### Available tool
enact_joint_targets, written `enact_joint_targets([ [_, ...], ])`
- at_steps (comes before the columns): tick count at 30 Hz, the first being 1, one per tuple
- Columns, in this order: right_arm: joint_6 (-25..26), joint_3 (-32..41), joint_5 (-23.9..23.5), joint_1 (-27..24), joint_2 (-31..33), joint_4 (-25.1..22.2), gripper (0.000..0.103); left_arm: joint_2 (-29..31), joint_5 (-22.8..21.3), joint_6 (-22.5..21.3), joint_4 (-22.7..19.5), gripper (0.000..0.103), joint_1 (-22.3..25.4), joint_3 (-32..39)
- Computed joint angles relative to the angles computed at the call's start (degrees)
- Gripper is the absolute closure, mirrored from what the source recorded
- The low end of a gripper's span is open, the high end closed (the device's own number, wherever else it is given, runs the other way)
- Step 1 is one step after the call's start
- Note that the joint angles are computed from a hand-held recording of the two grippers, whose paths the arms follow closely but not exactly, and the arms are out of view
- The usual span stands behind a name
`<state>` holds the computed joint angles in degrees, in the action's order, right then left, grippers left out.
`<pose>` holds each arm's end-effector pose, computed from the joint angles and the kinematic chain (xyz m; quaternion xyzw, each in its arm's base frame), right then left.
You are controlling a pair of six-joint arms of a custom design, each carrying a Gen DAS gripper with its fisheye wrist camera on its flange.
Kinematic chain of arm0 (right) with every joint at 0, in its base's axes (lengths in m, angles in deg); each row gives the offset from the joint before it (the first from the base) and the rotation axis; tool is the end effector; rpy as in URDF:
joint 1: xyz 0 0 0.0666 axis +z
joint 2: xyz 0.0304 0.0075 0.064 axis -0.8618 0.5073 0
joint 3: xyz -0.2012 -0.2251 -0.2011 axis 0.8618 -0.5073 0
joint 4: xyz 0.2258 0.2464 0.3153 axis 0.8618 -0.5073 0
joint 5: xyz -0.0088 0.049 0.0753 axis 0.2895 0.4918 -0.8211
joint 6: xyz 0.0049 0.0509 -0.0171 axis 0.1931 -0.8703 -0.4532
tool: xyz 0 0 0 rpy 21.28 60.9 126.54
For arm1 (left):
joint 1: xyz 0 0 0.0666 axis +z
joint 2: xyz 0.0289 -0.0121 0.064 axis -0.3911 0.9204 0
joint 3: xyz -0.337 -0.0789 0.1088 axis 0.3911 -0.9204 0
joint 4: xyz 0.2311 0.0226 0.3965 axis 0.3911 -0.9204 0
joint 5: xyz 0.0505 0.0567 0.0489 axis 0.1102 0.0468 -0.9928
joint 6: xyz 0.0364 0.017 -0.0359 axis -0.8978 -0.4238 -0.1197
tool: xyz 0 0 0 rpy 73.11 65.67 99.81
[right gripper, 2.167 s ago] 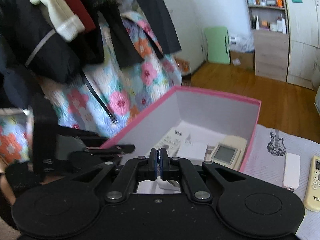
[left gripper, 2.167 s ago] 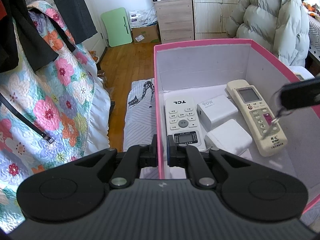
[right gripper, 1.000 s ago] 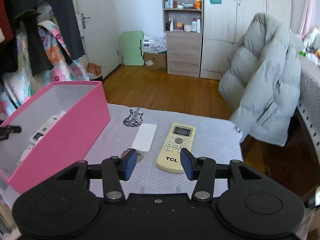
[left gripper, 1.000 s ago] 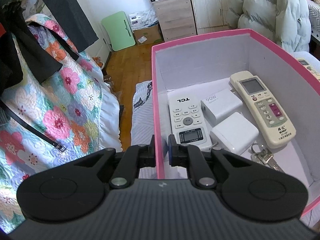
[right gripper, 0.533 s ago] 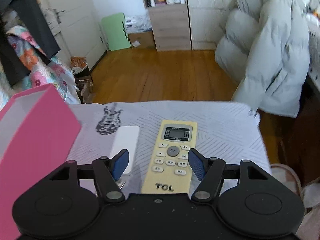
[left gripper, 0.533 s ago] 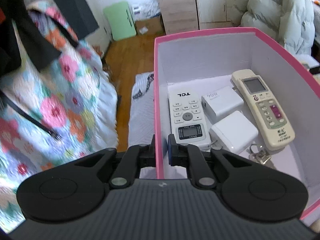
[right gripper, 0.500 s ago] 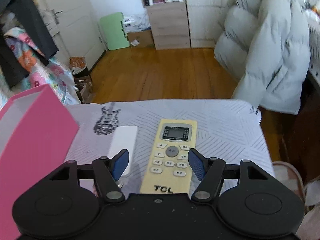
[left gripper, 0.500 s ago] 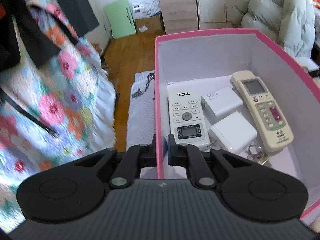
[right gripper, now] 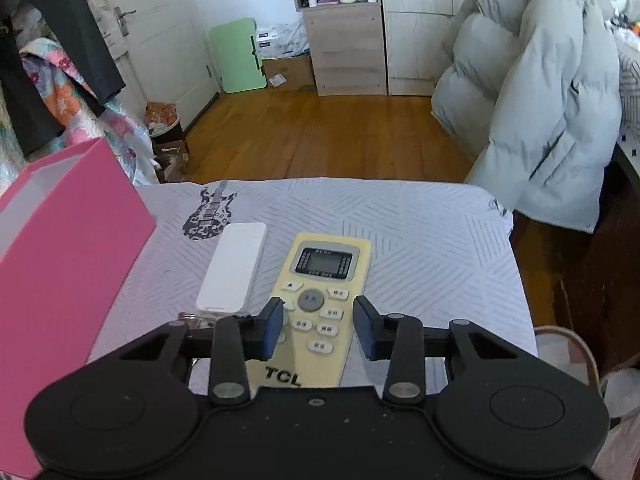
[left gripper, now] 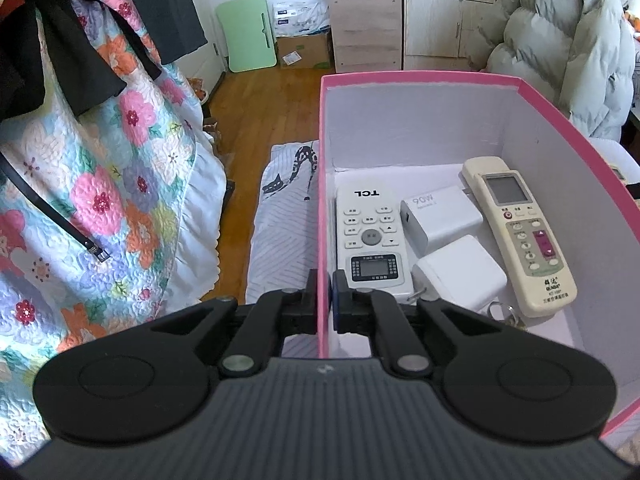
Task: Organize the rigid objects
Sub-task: 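Move the right gripper to the yellow TCL remote and grasp it, then carry the yellow TCL remote into the pink box and open the right gripper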
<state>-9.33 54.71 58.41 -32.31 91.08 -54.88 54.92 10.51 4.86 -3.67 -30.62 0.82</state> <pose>0.3045 0.1418 0.4010 0.1867 0.9243 0.0226 0.3323 0.4303 -0.0629 0.4404 0.2381 0.9095 -0.0351 0.3389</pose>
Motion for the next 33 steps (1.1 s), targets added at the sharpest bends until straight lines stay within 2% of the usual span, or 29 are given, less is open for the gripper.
enact_joint_targets([
  [3, -0.1, 0.3, 0.4, -0.2, 0.9, 0.4, 0.038, 0.2, -0.1, 0.7, -0.4, 0.098, 0.0, 0.3],
  [7, 1.5, 0.9, -0.5, -0.7, 4.2, 0.3, 0.030, 1.3, -4.1, 1.7, -2.6, 0.097, -1.7, 1.8],
  [8, 2.4, 0.9, 1.1, -0.1, 4.9, 0.9, 0.028, 1.2, -4.6, 1.6, -2.4, 0.097, -2.0, 1.6],
  [10, 3.6, 1.4, 4.1, 1.0, 6.6, 0.9, 0.030, 1.0, -5.4, 2.1, -1.9, 0.096, -2.1, 1.3],
  [12, 1.8, 1.3, 5.4, 1.5, 6.4, 1.3, 0.036, 1.0, -4.9, 2.9, -2.2, 0.096, -1.8, 1.4],
  [16, -0.6, -0.2, 5.8, 2.4, 3.7, 1.7, 0.040, 1.0, -5.1, 2.8, -2.4, 0.096, -1.8, 1.4],
  [20, -0.5, -0.2, 6.5, 5.2, 1.8, 0.2, 0.040, 0.9, -5.0, 2.4, -2.0, 0.096, -1.8, 1.3],
  [24, -2.4, 0.1, 7.7, 8.1, 0.4, -0.5, 0.041, 0.5, -4.7, 2.1, -1.6, 0.096, -1.7, 0.9],
  [28, -3.9, 1.5, 10.8, 11.4, 0.0, -1.1, 0.041, 0.3, -4.8, 1.7, -1.2, 0.096, -1.8, 0.6],
  [33, -3.5, 3.3, 14.4, 15.1, -0.3, 0.3, 0.041, 0.1, -5.0, 2.1, -1.2, 0.096, -2.0, 0.5],
])
